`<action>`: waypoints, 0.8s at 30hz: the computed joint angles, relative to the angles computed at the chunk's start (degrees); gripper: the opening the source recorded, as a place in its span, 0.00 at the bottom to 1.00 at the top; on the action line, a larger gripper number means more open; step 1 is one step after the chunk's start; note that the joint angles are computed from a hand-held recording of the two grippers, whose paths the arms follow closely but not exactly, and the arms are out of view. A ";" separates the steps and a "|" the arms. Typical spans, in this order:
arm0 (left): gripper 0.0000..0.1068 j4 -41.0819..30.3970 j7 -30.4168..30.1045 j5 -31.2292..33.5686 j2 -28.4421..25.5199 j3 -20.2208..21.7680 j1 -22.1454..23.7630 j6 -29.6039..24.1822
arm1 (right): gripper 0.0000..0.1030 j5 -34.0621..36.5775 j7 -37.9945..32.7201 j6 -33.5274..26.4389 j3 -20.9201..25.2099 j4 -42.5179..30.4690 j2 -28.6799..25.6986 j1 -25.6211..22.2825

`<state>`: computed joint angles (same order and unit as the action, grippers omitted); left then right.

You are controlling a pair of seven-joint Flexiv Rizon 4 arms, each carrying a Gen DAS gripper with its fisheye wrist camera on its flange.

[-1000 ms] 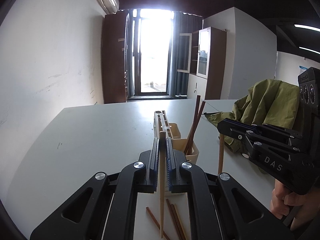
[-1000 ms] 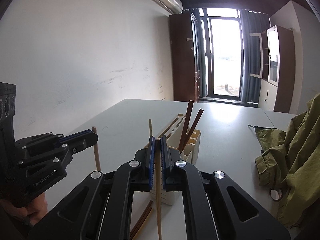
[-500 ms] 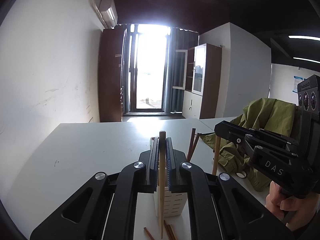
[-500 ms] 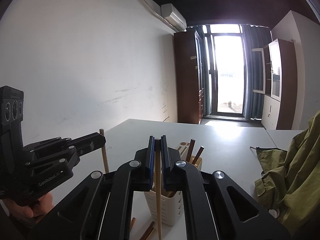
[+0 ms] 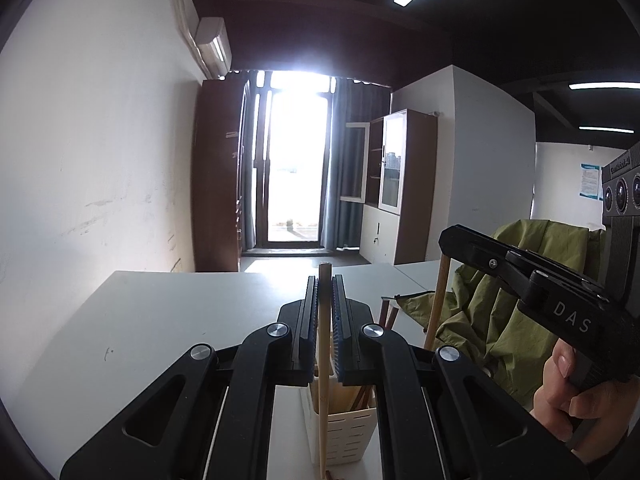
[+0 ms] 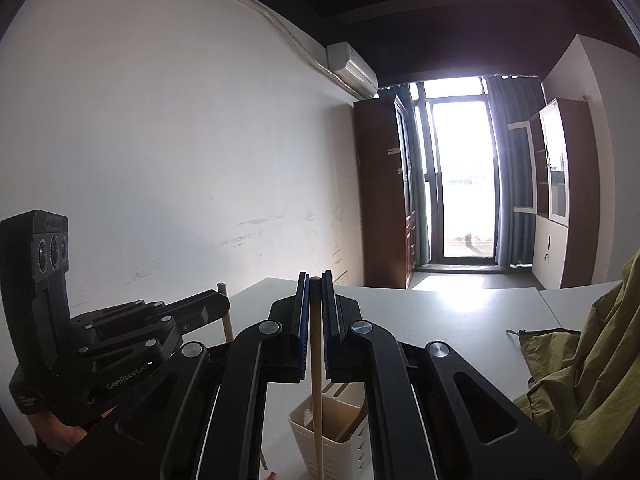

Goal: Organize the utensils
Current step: 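Lift both held chopsticks and carry them above the utensil holder, then lower chopsticks into the holder and open left tool while right tool opens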

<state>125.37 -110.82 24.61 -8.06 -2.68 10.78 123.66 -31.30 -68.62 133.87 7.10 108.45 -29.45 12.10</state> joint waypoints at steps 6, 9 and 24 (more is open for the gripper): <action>0.06 0.47 5.02 -5.23 -1.07 1.82 -3.34 5.67 | 0.07 -0.65 0.99 2.26 0.00 -1.71 -1.10 -0.76; 0.06 0.64 6.93 -7.02 -1.54 2.19 -4.29 8.21 | 0.06 -1.22 2.01 3.26 -0.08 -2.34 -1.50 -1.17; 0.06 -1.31 8.45 -12.14 -4.90 1.83 -5.54 14.89 | 0.06 -1.19 2.27 6.86 -1.01 -5.81 -4.01 -0.01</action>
